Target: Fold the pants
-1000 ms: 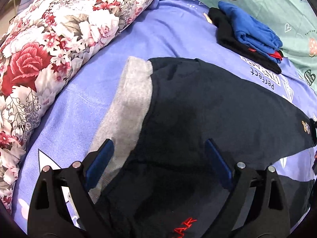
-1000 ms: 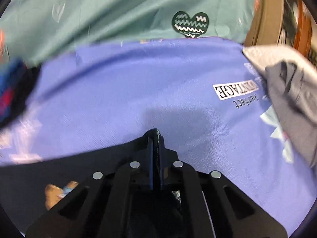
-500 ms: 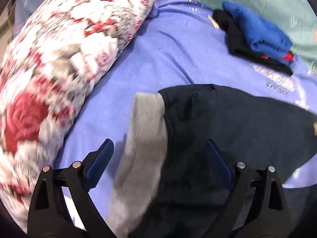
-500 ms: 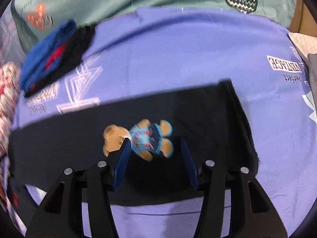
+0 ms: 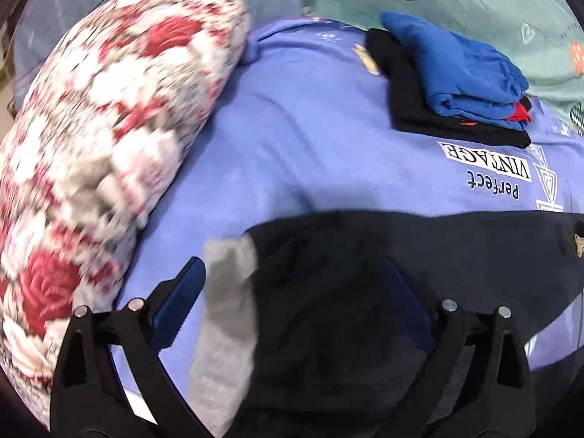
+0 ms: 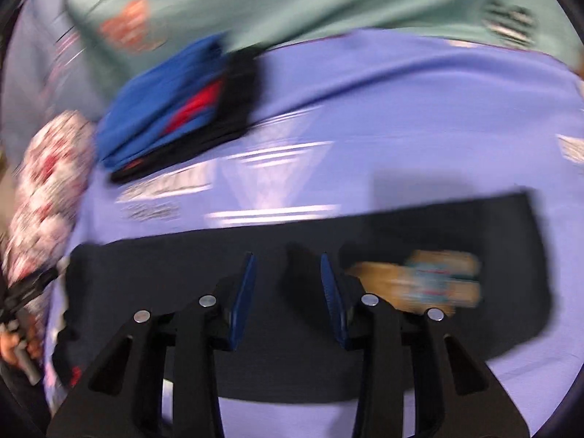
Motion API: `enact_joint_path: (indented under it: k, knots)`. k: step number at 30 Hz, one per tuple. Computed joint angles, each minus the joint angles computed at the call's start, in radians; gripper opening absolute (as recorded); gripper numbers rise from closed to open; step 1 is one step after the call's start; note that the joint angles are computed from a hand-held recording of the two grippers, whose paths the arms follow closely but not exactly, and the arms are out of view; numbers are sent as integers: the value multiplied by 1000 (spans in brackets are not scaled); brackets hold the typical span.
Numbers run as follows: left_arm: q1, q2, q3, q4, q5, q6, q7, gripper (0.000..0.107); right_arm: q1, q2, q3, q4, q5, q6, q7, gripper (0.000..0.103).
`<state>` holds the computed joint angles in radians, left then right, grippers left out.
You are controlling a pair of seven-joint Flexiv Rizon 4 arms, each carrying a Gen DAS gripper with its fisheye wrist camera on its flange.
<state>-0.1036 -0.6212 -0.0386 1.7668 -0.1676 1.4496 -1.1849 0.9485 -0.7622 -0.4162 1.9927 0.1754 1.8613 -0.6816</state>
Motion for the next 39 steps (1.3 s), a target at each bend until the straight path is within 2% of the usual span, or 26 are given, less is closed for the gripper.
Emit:
enact_joint_path:
  k: [1, 3, 4, 5, 6, 9, 11, 12, 13, 14, 15, 17, 20, 22, 24, 27, 28, 29, 31, 33, 34, 35, 36, 37, 38, 39]
  knots:
    - [-28, -16, 32, -25, 10, -12, -14, 98, -35, -14, 39, -49, -48, -19, -14, 39]
    - [-121, -65, 157, -106, 58, -80, -94, 98, -80, -35, 84, -117, -124, -98, -33, 42]
    - [-147, -87, 196, -140, 79, -114, -131, 98, -86, -45, 78, -132, -172, -139, -19, 47]
    - [-148, -110, 211, -174, 102, -144, -162, 99, -64, -58, 48, -124, -168, -114, -43, 49]
    - [-128, -126, 194, -193, 92, -170, -151, 99, -22, -60, -13, -95, -169, -120, -49, 49]
    - [-18, -127, 69, -183, 44, -192, -105, 101, 5, -46, -88, 31, -135, -53, -12, 49]
    - [5, -124, 45, -180, 32, -205, -90, 101, 0, -38, -140, 171, -168, 68, 145, 42]
    - [-2, -115, 56, -175, 35, -208, -102, 101, 33, -38, -195, 218, -192, 60, 232, 42]
    - [-4, -101, 60, -161, 39, -201, -109, 101, 93, -28, -261, 269, -152, -13, 301, 44]
    - [8, -76, 48, -119, 38, -176, -101, 101, 147, -24, -294, 306, -50, -70, 326, 46]
    - [28, -54, 22, -86, 29, -156, -80, 101, 173, -12, -295, 325, 20, -63, 309, 46]
    - [97, 8, -65, 9, -10, -112, 1, 101, 140, 43, -199, 375, 33, 95, 270, 47]
    - [184, 109, -171, 163, -78, -52, 134, 101, 168, 121, -79, 354, 102, 111, 45, 61]
    - [235, 163, -232, 260, -130, -7, 209, 101, 182, 130, -8, 324, 91, 141, -17, 61]
    - [285, 215, -290, 362, -185, 22, 277, 101, 122, 123, 107, 260, 53, 166, -64, 61]
    - [283, 246, -299, 430, -231, 29, 322, 101, -32, 84, 304, 128, -23, 165, -126, 52]
    - [268, 239, -287, 440, -234, 50, 331, 101, -84, 68, 352, 98, -116, 164, -97, 39]
    - [225, 234, -242, 449, -230, 75, 330, 101, -138, 44, 405, 54, -195, 146, -91, 30]
    - [191, 228, -185, 457, -152, 92, 254, 101, -185, 14, 483, -8, -217, 109, -133, 28]
    - [200, 230, -213, 487, -250, 99, 319, 101, -231, -22, 498, -53, -371, 73, -21, 27]
    - [183, 222, -190, 483, -236, 91, 311, 101, -214, -24, 476, -63, -394, 46, 1, 27]
    - [149, 212, -133, 470, -158, 92, 254, 101, -170, -22, 436, -81, -351, 5, -24, 27]
    - [111, 197, -66, 451, -52, 95, 176, 101, -112, -18, 375, -94, -260, -35, -69, 25]
    - [90, 188, -32, 442, -11, 96, 151, 101, -83, -20, 346, -99, -143, -33, -111, 22]
    - [89, 182, -30, 450, -35, 103, 183, 101, -81, -25, 350, -100, -55, -6, -129, 10]
    - [111, 184, -61, 464, -92, 108, 233, 101, -74, -30, 334, -96, 5, 16, -98, 5]
